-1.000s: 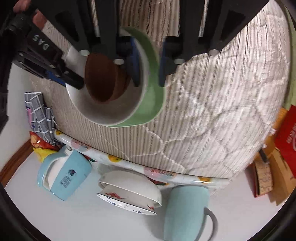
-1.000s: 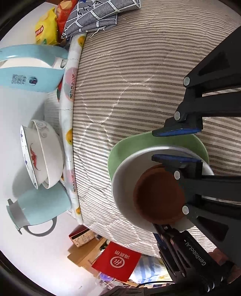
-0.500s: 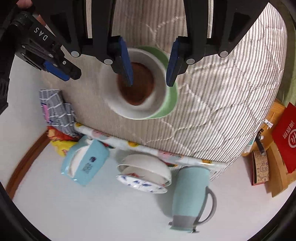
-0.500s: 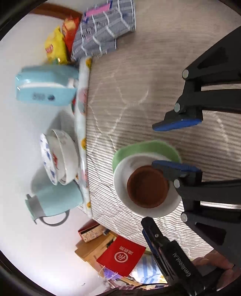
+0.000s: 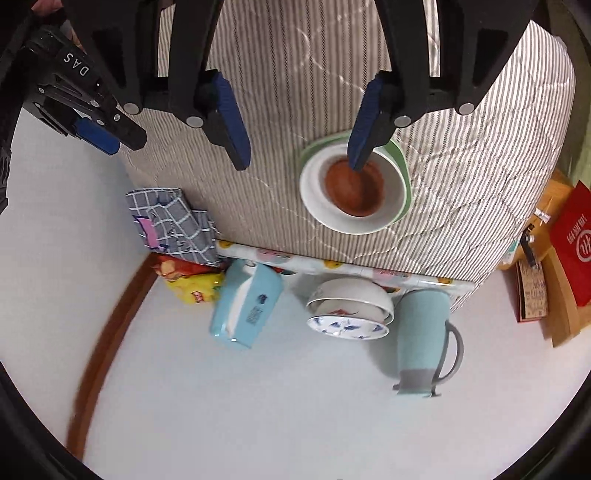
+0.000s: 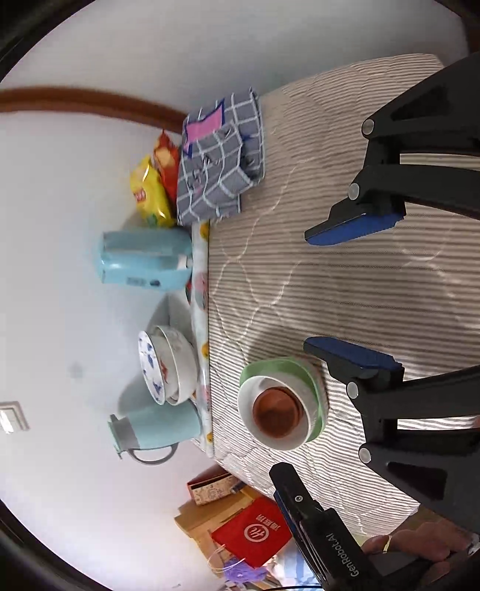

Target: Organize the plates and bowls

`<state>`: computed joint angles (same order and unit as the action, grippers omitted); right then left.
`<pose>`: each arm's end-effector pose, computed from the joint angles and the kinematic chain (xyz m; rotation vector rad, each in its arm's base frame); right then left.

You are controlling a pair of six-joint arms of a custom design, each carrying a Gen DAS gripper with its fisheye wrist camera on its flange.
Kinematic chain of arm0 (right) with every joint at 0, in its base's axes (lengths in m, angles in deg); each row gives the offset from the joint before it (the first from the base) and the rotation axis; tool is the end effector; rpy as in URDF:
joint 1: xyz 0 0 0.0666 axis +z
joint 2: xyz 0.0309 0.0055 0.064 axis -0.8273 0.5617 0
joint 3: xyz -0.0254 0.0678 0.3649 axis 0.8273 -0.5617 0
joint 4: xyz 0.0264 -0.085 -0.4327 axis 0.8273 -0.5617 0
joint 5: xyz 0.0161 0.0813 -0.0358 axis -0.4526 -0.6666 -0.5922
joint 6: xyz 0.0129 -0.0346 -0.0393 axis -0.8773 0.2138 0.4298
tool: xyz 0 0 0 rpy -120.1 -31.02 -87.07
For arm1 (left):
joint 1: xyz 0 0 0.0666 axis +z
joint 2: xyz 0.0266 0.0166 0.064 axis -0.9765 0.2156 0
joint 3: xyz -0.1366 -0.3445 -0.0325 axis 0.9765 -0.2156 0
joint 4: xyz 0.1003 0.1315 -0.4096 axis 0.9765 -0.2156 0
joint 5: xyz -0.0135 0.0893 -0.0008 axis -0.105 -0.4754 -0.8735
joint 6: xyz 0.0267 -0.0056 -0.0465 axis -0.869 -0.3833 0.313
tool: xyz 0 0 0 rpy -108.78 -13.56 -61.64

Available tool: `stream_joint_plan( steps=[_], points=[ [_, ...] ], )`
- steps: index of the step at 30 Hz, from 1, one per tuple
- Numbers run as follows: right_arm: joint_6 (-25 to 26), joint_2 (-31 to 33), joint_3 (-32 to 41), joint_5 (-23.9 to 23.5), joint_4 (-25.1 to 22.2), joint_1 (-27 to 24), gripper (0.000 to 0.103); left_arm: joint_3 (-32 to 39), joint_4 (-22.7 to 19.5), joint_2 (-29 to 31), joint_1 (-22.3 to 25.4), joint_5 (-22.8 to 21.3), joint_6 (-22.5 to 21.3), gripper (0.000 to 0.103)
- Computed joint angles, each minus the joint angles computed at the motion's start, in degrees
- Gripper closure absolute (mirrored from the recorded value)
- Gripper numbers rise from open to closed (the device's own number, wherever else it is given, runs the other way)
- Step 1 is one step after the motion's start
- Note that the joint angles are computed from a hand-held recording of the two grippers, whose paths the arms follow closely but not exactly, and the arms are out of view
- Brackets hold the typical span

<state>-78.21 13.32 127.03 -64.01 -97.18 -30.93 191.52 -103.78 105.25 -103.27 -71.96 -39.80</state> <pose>0.5903 0.2775 0.5330 -0.4963 2.1863 0.3818 0.5270 -0.2395 0.5373 -0.4906 2.2618 -0.1336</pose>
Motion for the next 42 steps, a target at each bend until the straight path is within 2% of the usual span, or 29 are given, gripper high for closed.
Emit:
stream_joint_plan(
  steps=[2, 4, 5, 6, 8, 9, 10, 15, 17, 19, 32, 42],
  points=[
    [-0.59, -2.63, -3.76, -0.23, 1.53, -0.66, 0.051, 0.0, -0.42, -0.25, -1.3, -1.51, 0.48, 0.049],
    [-1.06, -4.76, -6.86, -0.35, 3.05, -1.24, 0.044, -0.06, -1.01, -0.55, -2.67, -3.05, 0.59, 0.049],
    [-1.15, -6.18, -8.81, -0.33, 3.97, -1.5, 0.035, -0.16, -1.21, -0.69, -3.1, -3.54, 0.76, 0.049],
    [-1.21, -7.59, -10.85, -0.54, 5.34, -1.88, 0.031, -0.45, -1.33, -1.0, -3.64, -4.12, 1.01, 0.049],
    [-1.81, -9.76, -14.0, -0.84, 7.57, -2.45, 0.023, -0.74, -1.73, -1.4, -4.76, -5.22, 1.42, 0.041],
    [-2.3, -10.93, -15.64, -1.0, 8.54, -2.81, 0.018, -0.79, -2.01, -1.54, -5.22, -5.67, 1.58, 0.041],
    [-2.65, -11.71, -16.66, -1.08, 9.01, -3.04, 0.017, -1.0, -2.26, -1.86, -5.97, -6.62, 1.85, 0.041],
    [-2.99, -15.97, -22.15, 0.34, 11.48, -3.75, 0.009, -0.8, -4.35, -2.21, -8.65, -11.28, 2.94, 0.026],
    [-2.75, -17.35, -23.75, 1.34, 12.04, -3.89, 0.008, -0.51, -5.5, -2.14, -9.35, -12.13, 3.79, 0.02],
    [-2.73, -18.38, -24.91, 1.78, 12.39, -3.98, 0.007, -0.38, -6.02, -2.15, -9.86, -12.56, 4.21, 0.019],
    [-2.03, -20.88, -27.8, 2.87, 13.55, -3.63, 0.007, -2.01, -5.33, -3.8, -10.8, -14.31, 4.95, 0.019],
    [-2.3, -21.65, -28.45, 3.07, 13.88, -3.62, 0.007, -2.24, -5.24, -3.97, -10.86, -14.08, 5.09, 0.018]
  ],
)
